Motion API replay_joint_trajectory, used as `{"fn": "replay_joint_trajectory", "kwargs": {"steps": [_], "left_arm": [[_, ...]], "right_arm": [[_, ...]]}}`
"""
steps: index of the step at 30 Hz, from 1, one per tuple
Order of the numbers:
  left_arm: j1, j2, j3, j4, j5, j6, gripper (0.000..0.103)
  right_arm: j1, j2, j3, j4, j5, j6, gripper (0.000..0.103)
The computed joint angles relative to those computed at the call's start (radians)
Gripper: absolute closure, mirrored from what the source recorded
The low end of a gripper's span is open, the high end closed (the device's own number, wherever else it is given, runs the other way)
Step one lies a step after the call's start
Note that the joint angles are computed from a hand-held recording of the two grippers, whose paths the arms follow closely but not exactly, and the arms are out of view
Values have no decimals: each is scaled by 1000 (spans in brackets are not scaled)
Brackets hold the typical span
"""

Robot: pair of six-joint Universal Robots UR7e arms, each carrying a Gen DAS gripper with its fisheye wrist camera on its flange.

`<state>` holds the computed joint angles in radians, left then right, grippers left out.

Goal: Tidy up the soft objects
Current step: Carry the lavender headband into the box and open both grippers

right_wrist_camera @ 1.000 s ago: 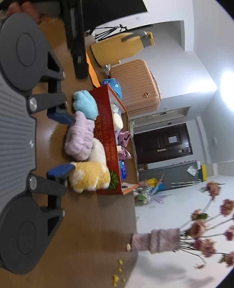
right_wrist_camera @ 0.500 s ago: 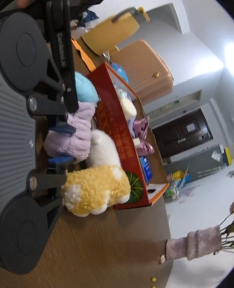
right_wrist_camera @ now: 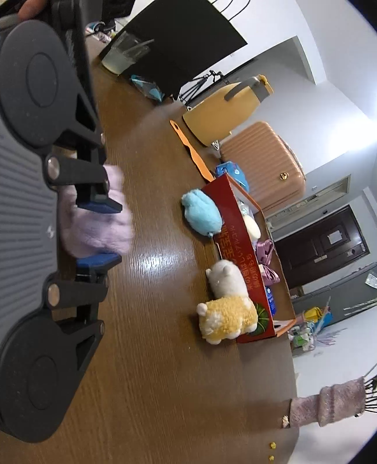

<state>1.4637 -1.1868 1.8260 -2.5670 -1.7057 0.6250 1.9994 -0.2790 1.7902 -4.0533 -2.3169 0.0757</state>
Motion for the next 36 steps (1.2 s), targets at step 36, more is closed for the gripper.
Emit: {"fn": "replay_joint_trajectory", "kwargs": {"steps": [36], "left_arm": [[-193,559,-785,215,13,-103,86]], "right_arm": [[-176,-154,-344,179,157,-353,83]]}}
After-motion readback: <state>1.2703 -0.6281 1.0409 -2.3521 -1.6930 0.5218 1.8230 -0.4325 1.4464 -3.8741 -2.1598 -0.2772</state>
